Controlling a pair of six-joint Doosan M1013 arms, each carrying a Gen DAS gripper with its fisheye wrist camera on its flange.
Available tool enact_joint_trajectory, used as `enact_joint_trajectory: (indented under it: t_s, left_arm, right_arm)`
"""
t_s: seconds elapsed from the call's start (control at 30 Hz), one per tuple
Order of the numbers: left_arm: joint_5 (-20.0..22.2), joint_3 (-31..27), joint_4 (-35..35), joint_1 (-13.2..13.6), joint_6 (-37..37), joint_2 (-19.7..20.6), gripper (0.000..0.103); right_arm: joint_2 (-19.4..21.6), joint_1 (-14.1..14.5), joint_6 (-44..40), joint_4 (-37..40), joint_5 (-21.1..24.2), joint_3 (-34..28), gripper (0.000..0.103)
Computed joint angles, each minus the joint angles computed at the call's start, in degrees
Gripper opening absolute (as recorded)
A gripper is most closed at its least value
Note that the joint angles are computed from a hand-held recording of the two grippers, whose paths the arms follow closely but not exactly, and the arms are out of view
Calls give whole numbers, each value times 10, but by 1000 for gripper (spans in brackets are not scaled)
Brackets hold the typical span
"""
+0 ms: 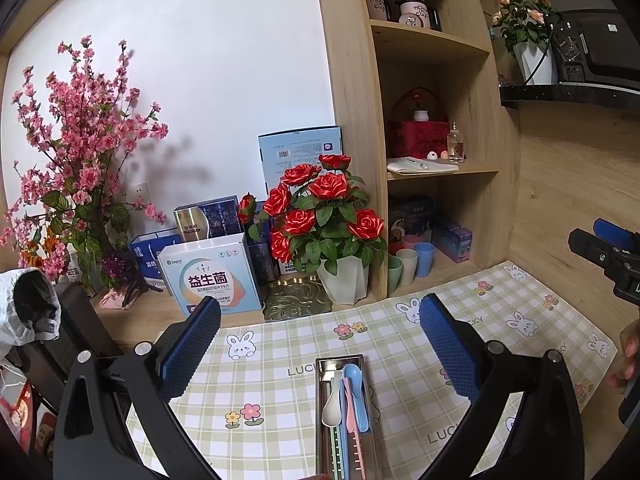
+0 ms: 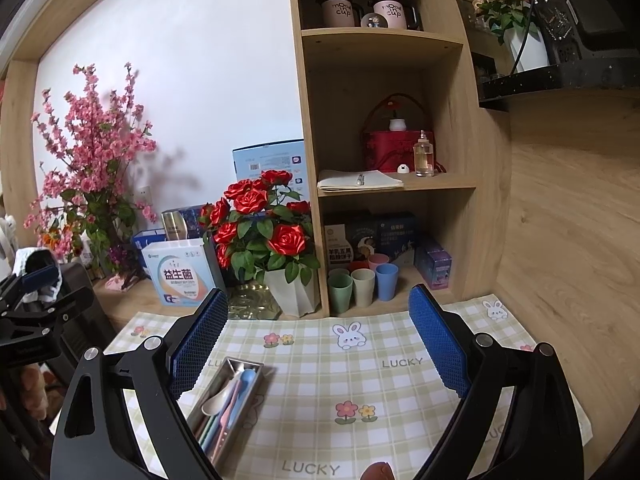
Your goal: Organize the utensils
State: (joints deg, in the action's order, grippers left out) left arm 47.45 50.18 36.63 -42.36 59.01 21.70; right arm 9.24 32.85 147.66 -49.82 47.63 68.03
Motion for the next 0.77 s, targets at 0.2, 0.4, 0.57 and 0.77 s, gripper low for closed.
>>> enact_joint_trajectory:
  t_s: [0.2,0.4,0.57,0.77]
  left_arm:
    - [-3,4,3,-1,-4,-3,97]
    - [-11,9,2,0,-13,-7,97]
    - [-6,10,9,-1,-19,-7,97]
    - [2,10,18,-4,-30,-7,97]
  right_arm:
    - [0,0,0,1,1,0,88]
    - [-2,0,0,-1,0,2,88]
    - [-2,0,0,0,2,1,88]
    - [-2,1,-1,0,2,1,88]
